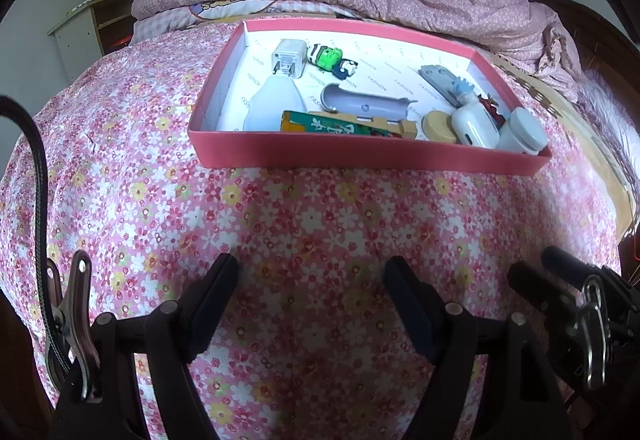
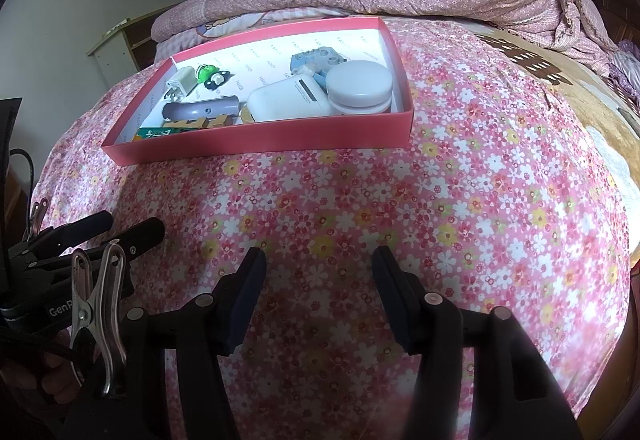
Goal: Organize rigid objects
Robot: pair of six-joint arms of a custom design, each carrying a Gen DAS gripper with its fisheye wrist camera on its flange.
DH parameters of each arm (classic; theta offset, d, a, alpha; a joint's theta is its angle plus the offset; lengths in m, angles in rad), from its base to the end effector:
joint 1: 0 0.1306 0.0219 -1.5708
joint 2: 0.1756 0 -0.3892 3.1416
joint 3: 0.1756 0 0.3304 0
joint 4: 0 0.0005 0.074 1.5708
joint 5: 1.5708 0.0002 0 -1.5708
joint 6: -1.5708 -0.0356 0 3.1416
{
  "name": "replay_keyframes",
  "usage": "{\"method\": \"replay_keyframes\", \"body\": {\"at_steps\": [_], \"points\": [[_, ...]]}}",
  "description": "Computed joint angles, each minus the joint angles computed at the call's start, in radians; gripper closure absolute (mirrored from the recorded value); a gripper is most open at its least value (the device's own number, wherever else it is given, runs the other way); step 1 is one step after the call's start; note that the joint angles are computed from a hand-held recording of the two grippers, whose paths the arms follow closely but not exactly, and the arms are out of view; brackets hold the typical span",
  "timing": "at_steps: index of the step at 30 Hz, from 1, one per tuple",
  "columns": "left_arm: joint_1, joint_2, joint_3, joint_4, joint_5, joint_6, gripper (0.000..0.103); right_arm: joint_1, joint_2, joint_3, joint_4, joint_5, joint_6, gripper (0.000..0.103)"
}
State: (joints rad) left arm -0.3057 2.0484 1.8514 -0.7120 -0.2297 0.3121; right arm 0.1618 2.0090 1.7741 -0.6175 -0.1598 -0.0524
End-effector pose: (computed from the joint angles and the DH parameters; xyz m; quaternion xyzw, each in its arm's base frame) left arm 0.6213 -0.1881 0.2892 -0.0402 0.9394 0.0051 0.3404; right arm 0.6299 0.1080 0.2896 -0.0790 0.9303 0.1117 0.3404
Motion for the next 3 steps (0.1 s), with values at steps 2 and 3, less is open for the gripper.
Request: {"method": "replay_keyframes", "body": {"at_steps": [2,3], "points": [[0.000,0.000,0.000,-0.002,0.001,-0.001,0.023,0.000,0.001,0.002,-0.001,0.001,-0.002,0.046],[0.000,0.000,0.001,-0.003,0.001,-0.002,0.023,0.000,0.000,0.000,0.000,0.000,0.000,0.046]]}}
